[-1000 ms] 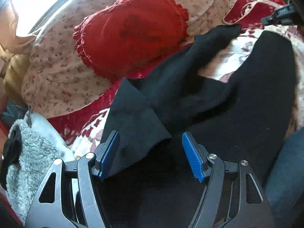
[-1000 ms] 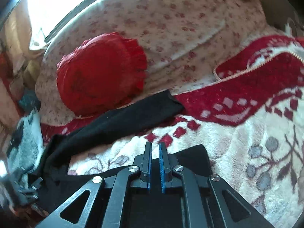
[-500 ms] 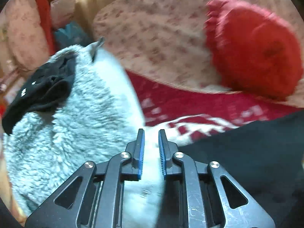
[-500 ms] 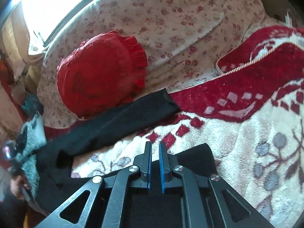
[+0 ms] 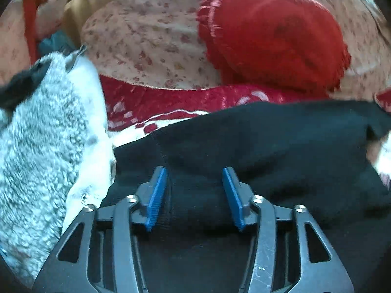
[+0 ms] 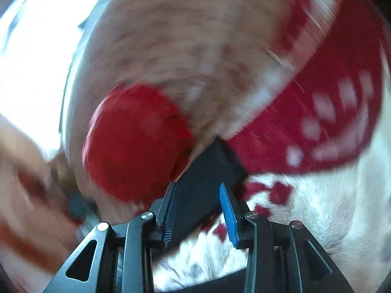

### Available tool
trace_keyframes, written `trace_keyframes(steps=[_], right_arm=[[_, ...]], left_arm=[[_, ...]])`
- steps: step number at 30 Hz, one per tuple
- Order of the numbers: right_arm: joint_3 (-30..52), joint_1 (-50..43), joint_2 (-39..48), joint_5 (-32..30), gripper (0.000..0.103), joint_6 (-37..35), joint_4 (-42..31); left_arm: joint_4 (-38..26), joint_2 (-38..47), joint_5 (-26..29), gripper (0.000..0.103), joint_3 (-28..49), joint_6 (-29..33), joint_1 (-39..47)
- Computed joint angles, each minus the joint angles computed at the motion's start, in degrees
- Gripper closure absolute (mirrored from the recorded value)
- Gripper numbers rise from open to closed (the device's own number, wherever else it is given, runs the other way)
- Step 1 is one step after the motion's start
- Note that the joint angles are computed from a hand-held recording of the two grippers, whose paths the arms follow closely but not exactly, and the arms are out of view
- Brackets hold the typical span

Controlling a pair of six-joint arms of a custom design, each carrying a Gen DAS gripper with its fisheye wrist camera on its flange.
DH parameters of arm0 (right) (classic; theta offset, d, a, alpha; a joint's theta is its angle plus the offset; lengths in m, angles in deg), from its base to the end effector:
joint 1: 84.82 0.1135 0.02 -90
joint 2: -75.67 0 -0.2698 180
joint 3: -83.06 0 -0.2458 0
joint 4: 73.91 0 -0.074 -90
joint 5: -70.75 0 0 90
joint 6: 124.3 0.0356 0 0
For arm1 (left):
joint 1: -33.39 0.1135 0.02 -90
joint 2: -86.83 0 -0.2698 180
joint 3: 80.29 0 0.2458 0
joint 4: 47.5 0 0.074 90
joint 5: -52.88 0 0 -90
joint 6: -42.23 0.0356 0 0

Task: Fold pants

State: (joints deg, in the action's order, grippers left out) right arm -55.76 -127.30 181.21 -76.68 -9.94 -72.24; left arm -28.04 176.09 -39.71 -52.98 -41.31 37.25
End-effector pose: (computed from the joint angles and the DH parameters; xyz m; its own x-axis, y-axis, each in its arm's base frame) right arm 0.1983 -0.1409 0.0691 -0.5646 0.8181 -0.1091 0.3417 0.3520 0.8714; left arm 0.2123 0.0159 0.0923 -0.6810 0.0667 -0.7293 -0.0240 0.9933 0.1133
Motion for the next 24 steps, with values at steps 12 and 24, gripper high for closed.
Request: trace_keyframes(steps=[12, 24], right_arm=[[-1.96, 3.28, -8.24, 8.87, 0.1, -2.52, 3.57], [-2.17, -1.61, -18.97, 25.27, 0.101, -14.7, -9.39]], left_arm=[[2.39, 2.29, 4.67, 0.043, -0.76, -3.15, 1.38], [3.57, -2.11, 1.32, 0.043, -5.51, -5.23, -2.02]])
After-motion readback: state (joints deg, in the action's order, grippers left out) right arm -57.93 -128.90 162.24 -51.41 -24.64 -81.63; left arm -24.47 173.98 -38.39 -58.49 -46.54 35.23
